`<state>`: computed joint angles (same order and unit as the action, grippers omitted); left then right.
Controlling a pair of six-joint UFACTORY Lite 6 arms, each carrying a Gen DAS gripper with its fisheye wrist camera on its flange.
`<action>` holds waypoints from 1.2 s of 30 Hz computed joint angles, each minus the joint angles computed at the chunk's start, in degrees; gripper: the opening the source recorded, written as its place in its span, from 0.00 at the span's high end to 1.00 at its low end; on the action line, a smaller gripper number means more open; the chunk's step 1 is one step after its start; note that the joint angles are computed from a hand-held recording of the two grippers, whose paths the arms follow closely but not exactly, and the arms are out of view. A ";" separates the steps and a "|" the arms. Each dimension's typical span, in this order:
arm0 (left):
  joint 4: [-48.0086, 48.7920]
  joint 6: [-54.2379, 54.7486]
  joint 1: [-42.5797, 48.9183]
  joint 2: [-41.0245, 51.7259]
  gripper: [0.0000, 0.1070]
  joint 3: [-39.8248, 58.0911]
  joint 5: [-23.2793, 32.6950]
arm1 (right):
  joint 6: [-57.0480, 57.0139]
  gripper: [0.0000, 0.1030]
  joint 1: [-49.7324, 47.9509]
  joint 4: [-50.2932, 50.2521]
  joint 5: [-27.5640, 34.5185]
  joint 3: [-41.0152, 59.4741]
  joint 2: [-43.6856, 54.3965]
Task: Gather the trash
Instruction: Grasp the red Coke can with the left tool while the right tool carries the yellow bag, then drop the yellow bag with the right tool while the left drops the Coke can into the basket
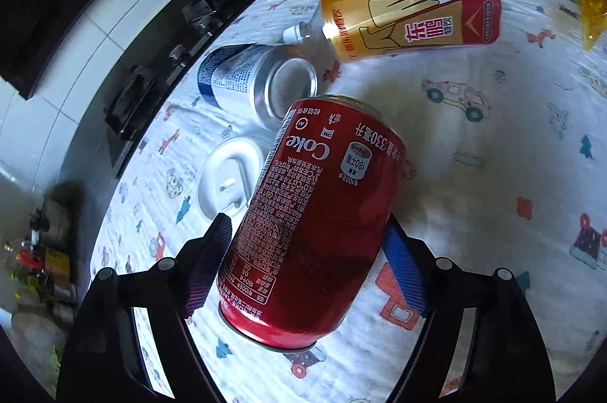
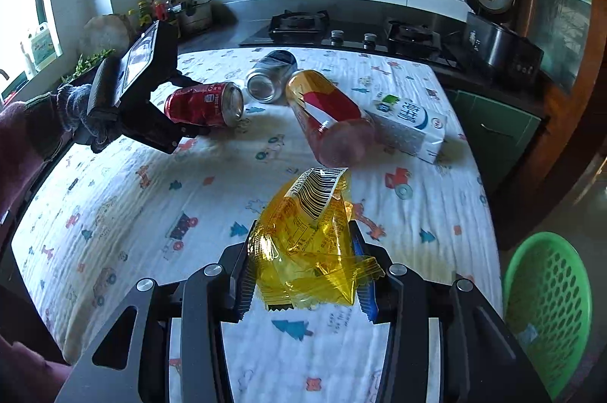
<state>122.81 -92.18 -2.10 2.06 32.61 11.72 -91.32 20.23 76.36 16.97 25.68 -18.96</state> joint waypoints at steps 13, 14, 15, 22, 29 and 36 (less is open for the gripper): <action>-40.39 17.98 -18.01 -22.44 0.35 -12.06 9.00 | 4.07 0.59 -9.24 -8.08 1.59 -7.84 -11.54; -43.56 18.56 -20.75 -23.77 0.35 -12.48 10.50 | 3.48 0.59 -11.12 -8.22 2.64 -8.24 -12.09; -46.75 19.07 -23.83 -24.89 0.35 -12.40 12.39 | 2.88 0.59 -13.74 -8.78 4.00 -8.85 -13.10; -53.65 11.04 -41.45 -21.48 0.35 -6.92 19.23 | -9.91 0.59 -31.98 -6.92 10.38 -11.14 -14.72; -51.31 1.44 -52.05 -5.23 0.35 8.04 19.96 | -33.20 0.59 -50.18 5.72 14.16 -4.57 1.97; -53.19 3.37 -55.99 10.33 0.35 27.08 18.67 | -42.14 0.59 -58.32 13.28 13.44 8.03 21.03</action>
<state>69.62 -88.81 -58.08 12.39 59.69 30.39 -133.45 -38.09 89.64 30.41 33.71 2.08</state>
